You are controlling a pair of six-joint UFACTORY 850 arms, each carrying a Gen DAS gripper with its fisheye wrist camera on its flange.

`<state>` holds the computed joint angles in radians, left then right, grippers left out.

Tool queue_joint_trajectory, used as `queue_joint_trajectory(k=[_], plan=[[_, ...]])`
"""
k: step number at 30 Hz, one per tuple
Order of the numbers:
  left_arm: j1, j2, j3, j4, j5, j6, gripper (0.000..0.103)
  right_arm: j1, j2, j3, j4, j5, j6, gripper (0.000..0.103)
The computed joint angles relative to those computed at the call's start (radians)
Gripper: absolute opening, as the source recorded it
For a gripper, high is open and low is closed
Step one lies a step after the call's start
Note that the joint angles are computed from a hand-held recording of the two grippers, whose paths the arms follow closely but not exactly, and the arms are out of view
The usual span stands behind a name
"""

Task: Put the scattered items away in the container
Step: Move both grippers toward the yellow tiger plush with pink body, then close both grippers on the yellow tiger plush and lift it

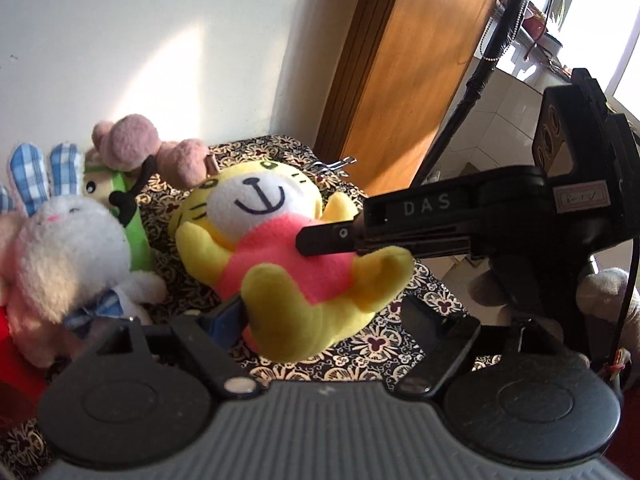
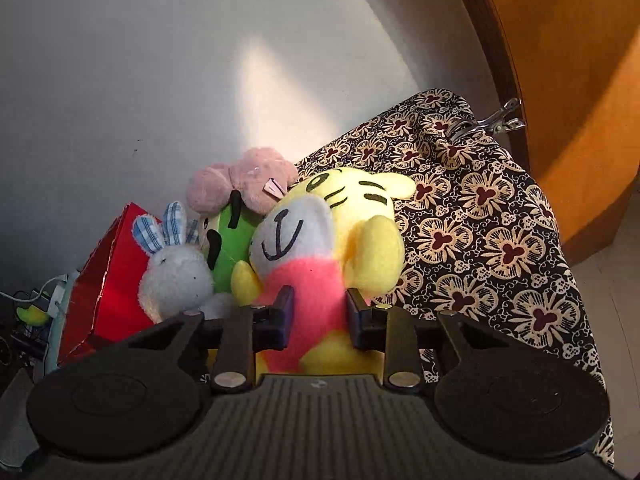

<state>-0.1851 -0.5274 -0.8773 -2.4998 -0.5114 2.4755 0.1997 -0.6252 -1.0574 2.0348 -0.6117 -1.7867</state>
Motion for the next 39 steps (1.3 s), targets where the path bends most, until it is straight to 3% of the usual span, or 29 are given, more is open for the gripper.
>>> queue_joint_trajectory(k=[3, 5, 7, 10, 13, 17, 19, 24, 32, 39], plan=[[0.001, 0.008, 0.030, 0.008, -0.002, 0.014, 0.085, -0.010, 0.037, 0.059, -0.012, 0.003, -0.049, 0.035], [-0.004, 0.012, 0.040, -0.059, 0.007, 0.073, 0.089, -0.008, 0.039, 0.079, 0.076, 0.006, -0.129, 0.040], [-0.003, 0.011, 0.033, -0.091, 0.021, 0.084, 0.090, -0.008, 0.025, 0.079, 0.173, 0.001, -0.166, 0.056], [-0.001, -0.020, -0.008, -0.050, 0.035, 0.018, 0.090, -0.021, -0.016, 0.044, 0.181, -0.057, -0.090, 0.068], [-0.011, -0.061, -0.061, -0.002, 0.052, -0.050, 0.090, -0.019, -0.051, 0.007, 0.160, -0.082, -0.050, 0.072], [-0.038, -0.088, -0.085, -0.153, 0.091, 0.090, 0.087, -0.009, -0.072, -0.015, 0.112, -0.070, -0.022, 0.065], [-0.043, -0.091, -0.086, -0.168, 0.100, 0.099, 0.086, -0.007, -0.058, 0.004, 0.120, -0.069, -0.057, 0.056], [-0.061, -0.053, -0.033, -0.227, 0.049, 0.188, 0.079, -0.002, 0.002, 0.078, 0.203, -0.077, -0.186, 0.046], [-0.068, 0.094, 0.122, -0.364, -0.090, 0.341, 0.079, 0.011, 0.116, 0.216, 0.352, -0.240, -0.387, 0.044], [-0.038, 0.247, 0.277, -0.563, -0.203, 0.513, 0.079, 0.093, 0.125, 0.208, 0.386, -0.358, -0.448, 0.044]])
